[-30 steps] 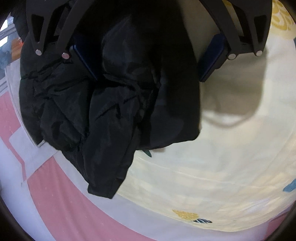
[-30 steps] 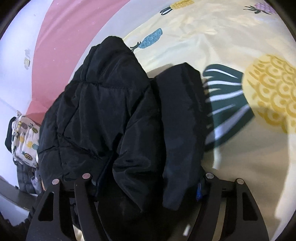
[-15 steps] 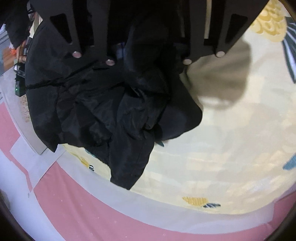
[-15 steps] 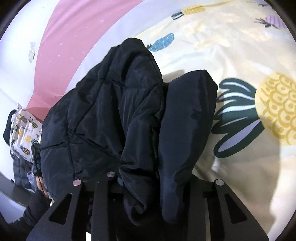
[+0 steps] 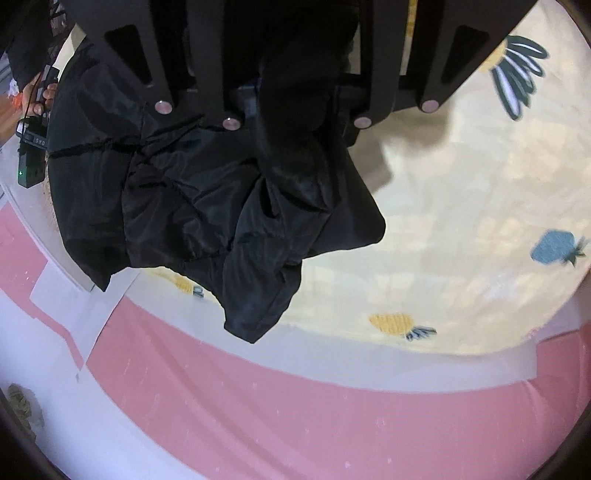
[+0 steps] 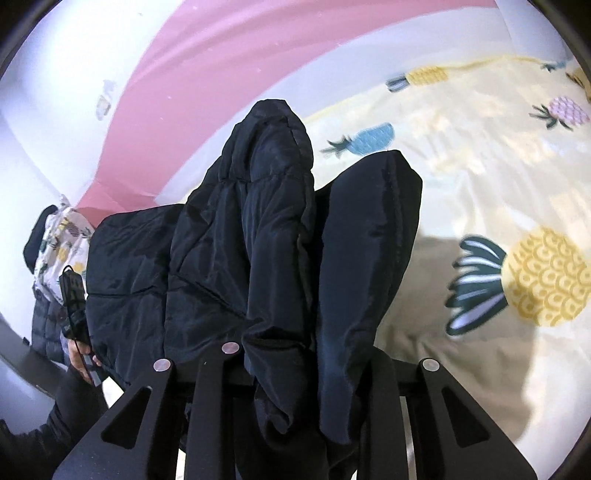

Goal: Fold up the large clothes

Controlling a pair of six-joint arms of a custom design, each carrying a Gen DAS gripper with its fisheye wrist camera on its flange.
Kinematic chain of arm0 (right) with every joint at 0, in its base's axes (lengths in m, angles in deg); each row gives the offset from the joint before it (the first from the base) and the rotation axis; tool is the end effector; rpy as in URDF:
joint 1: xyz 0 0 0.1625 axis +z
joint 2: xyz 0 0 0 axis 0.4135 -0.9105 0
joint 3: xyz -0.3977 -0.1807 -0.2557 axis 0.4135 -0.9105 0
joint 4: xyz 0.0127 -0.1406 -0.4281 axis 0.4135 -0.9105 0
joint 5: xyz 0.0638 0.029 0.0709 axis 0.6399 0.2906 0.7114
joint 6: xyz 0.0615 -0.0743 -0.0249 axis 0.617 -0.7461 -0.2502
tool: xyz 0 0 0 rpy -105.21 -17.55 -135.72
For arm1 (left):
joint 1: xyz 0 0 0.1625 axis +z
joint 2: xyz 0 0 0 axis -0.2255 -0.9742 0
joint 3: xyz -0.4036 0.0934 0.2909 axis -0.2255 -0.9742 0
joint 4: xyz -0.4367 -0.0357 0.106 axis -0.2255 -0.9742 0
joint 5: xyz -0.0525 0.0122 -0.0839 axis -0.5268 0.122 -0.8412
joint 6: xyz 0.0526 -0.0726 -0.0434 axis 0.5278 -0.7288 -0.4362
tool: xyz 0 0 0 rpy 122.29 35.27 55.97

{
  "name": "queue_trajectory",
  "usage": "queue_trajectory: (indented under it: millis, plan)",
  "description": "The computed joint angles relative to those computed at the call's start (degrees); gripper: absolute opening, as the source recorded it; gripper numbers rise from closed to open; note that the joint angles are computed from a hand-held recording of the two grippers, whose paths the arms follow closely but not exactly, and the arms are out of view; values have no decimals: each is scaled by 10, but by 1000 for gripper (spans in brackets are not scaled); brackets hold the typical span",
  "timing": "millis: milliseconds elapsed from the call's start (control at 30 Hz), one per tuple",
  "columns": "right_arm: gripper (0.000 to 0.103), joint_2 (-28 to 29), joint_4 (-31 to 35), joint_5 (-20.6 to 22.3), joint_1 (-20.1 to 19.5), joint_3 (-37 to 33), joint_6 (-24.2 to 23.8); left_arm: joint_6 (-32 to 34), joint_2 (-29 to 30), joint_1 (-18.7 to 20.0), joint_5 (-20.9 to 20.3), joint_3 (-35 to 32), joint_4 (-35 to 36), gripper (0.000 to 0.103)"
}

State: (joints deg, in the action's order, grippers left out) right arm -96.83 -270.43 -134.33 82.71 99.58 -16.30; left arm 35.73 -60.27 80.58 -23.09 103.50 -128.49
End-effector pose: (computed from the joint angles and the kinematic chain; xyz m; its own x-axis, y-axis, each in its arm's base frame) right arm 0.1965 -0.3195 0.1964 -0.9770 0.0878 0.1946 -0.0782 0.7010 -0.7088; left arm -0.0328 -0.4875 0.4189 -0.8051 0.4953 -0.3264 0.5921 0.7040 -0.3923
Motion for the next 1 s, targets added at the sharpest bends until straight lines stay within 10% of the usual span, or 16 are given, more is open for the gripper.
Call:
queue_trajectory:
  millis: [433, 800, 1000]
  plan:
    - [25, 28, 79, 17, 77, -93, 13, 32, -29, 27, 47, -109, 46, 25]
    - [26, 153, 63, 69, 4, -105, 17, 72, 47, 184, 75, -136, 13, 27]
    - [52, 198, -19, 115, -59, -70, 41, 24, 72, 253, -9, -139, -23, 54]
